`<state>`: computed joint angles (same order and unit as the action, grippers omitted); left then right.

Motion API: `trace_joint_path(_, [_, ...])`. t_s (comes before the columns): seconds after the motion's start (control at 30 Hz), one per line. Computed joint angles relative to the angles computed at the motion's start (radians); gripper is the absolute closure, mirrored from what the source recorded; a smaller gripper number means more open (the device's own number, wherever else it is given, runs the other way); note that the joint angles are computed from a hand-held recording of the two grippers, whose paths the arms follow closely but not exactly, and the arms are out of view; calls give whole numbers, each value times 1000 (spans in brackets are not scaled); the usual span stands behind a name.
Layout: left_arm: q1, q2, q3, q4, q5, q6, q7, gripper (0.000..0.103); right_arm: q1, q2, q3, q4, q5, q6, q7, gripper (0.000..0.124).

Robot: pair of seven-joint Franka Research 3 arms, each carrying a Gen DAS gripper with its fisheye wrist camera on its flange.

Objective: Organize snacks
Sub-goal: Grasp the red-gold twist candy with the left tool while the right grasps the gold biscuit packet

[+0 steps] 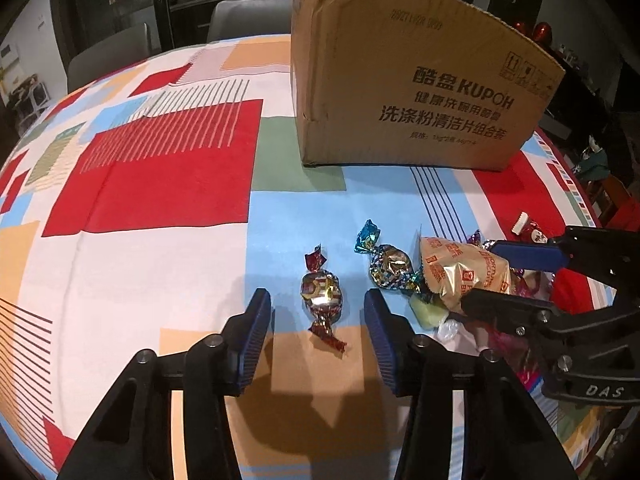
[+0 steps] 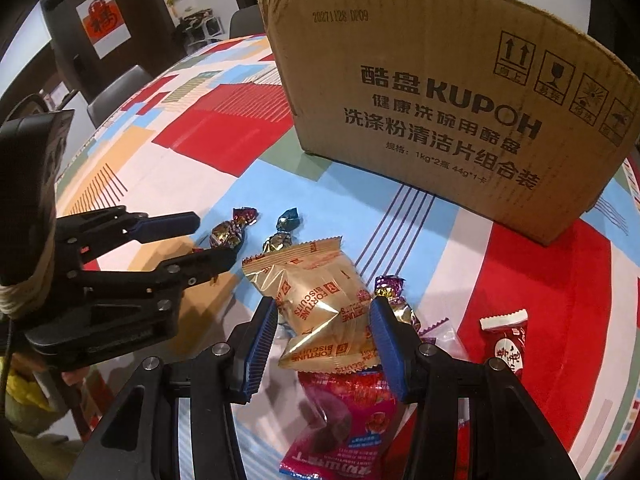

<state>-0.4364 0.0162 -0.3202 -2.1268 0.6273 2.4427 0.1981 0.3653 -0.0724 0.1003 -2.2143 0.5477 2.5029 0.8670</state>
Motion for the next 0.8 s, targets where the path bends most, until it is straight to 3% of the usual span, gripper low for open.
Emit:
trace_joint_path(0.27, [5,21,9,3,-29,30,22,80,-3,21,-2,21,25,-17,1,75])
trace_joint_path(0.8, [-8,-22,-8,-8,-12,14,-17,81,-7,-20,-10,-11,90,-5,-9,90])
